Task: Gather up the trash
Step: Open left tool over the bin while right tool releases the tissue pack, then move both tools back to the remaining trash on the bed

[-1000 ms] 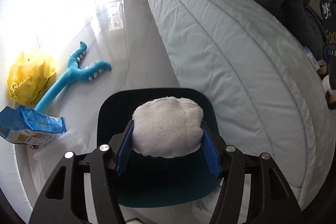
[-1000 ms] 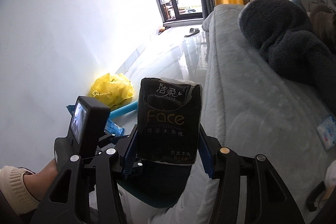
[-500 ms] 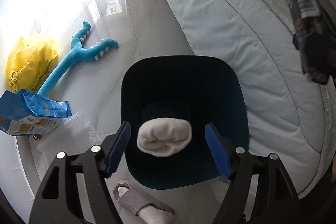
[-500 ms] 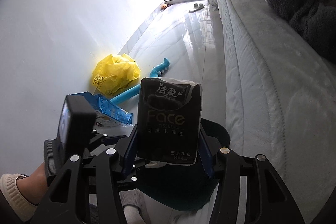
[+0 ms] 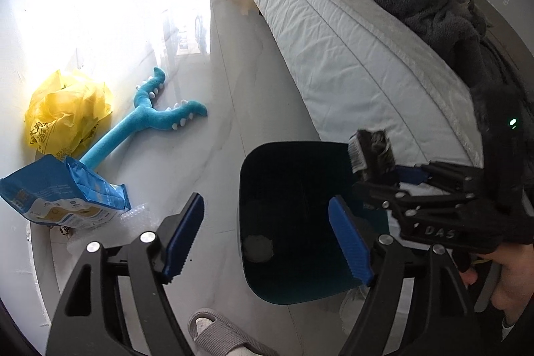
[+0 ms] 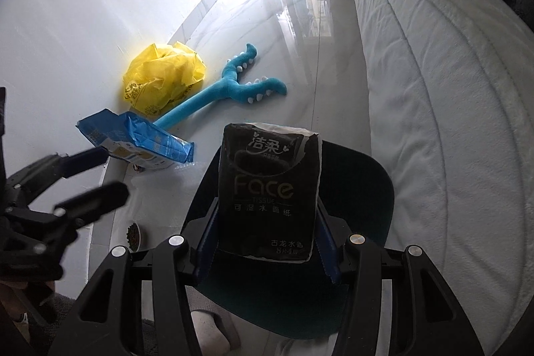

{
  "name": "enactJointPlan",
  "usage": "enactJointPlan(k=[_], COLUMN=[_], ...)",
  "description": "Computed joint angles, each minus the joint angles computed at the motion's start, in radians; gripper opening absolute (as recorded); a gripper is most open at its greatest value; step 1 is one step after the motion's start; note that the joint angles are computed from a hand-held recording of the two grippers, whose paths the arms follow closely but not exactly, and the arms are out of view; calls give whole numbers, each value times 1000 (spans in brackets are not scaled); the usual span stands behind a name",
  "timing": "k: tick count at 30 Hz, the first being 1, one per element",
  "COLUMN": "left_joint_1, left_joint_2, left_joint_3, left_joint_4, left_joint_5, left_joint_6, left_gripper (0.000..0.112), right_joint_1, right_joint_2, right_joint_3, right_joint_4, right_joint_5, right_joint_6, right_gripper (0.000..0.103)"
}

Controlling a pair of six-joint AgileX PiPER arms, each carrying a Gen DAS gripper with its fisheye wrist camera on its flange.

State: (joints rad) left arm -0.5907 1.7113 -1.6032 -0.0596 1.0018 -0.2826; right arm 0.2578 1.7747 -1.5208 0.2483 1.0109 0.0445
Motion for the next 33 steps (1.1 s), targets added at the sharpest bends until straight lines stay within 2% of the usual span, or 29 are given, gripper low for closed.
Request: enactJointPlan(k=[10,23,26,28,33], left_joint_1=[35,29,14,-3,-35], left_joint_2=[-100,-171,-170,-162,-161], left_joint_3=[37,30,14,-4,-19], left_joint_4=[47,138,172,204,261], left_joint_5=[-91,-192,-204,-201,-212], left_joint_6=[-28,-114,-139,-151,-174], left_gripper=[77,66,65,65,65], right_joint_1=[48,85,82,81,64], right_joint_2=[83,139,136,129,99], right_joint_3=[1,0,-1,0,7], right_joint_4=[-48,-100,-105,-113,-111], right_joint_5=[6,37,49,53,64], right_joint_6=[51,88,89,96,92], right_gripper=[53,54,62,73,78])
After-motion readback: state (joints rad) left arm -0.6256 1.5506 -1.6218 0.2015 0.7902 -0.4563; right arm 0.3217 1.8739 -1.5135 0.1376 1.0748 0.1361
